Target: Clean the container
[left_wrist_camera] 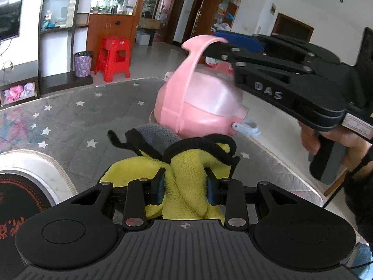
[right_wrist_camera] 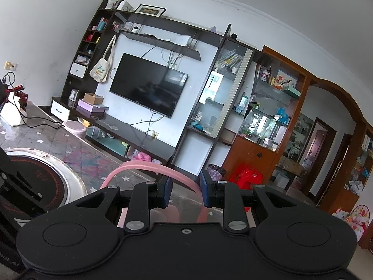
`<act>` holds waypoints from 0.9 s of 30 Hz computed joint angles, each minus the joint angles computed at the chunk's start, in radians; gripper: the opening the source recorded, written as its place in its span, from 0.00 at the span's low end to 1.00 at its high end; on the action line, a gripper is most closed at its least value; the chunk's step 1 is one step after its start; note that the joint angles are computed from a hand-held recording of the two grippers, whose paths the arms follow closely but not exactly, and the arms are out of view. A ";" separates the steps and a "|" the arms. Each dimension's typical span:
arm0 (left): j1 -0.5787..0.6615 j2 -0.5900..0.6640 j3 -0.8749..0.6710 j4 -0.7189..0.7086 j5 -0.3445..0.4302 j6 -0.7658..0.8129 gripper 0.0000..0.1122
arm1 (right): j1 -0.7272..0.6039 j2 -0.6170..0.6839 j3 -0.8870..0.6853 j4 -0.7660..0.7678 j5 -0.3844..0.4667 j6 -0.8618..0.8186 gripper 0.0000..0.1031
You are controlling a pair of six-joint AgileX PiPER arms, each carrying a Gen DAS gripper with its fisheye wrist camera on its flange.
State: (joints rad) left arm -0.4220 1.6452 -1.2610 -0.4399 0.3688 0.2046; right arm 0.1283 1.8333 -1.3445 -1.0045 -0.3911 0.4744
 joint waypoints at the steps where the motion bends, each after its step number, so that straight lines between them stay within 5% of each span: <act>1: 0.005 0.001 -0.003 -0.005 0.008 0.001 0.30 | 0.000 -0.002 0.000 -0.001 0.002 -0.001 0.27; 27: 0.007 -0.050 0.013 0.124 0.003 -0.187 0.30 | -0.011 -0.068 0.118 0.035 0.001 -0.059 0.36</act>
